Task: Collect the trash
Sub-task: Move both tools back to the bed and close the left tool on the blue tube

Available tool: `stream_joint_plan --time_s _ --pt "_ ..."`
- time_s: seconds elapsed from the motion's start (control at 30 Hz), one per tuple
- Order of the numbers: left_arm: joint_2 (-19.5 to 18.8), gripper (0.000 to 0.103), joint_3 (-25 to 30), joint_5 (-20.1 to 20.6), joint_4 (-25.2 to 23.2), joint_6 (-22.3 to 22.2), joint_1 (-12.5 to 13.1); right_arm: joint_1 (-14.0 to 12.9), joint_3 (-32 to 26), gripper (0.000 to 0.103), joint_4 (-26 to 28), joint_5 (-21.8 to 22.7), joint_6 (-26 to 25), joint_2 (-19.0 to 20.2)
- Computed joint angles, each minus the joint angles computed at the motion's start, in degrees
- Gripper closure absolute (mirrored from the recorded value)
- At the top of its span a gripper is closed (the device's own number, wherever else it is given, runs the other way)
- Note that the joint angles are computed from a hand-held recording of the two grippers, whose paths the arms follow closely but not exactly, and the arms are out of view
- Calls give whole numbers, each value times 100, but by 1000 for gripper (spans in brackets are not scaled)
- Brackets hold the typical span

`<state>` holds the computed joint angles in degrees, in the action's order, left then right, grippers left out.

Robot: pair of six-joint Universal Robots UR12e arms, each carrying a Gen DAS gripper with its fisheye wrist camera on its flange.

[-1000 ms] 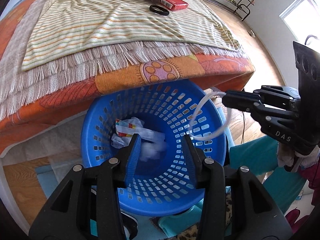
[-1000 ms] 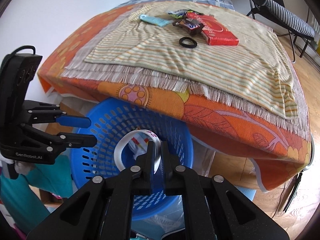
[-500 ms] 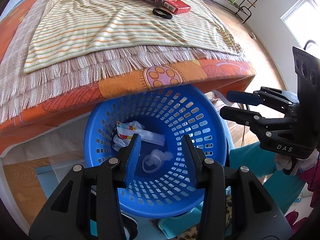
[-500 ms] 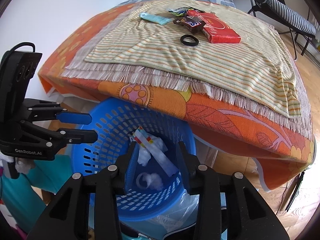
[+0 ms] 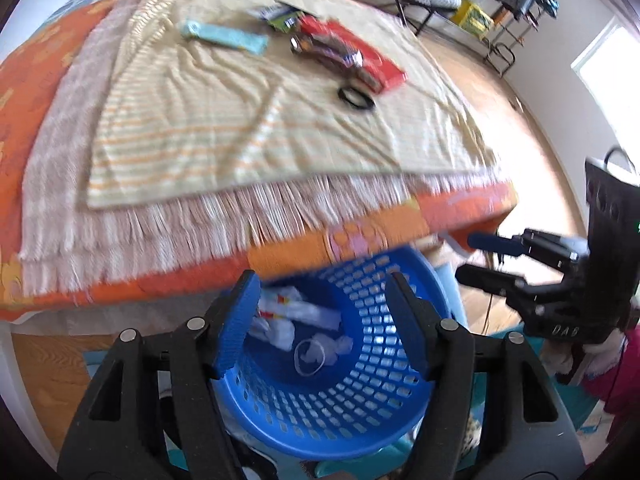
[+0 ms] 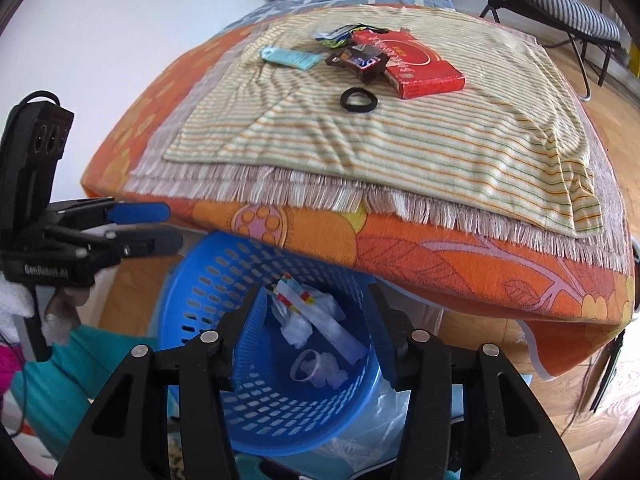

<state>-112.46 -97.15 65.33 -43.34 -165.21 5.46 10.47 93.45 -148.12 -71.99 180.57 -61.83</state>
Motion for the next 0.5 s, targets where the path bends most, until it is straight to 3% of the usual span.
stream_joint_plan --time_s 0.27,0.5 --pt "-270 36 500 159 332 -501 32 -93 -257 52 52 249 328 105" --pt "-638 36 1031 259 500 -1001 62 -85 -674 52 -48 -18 241 267"
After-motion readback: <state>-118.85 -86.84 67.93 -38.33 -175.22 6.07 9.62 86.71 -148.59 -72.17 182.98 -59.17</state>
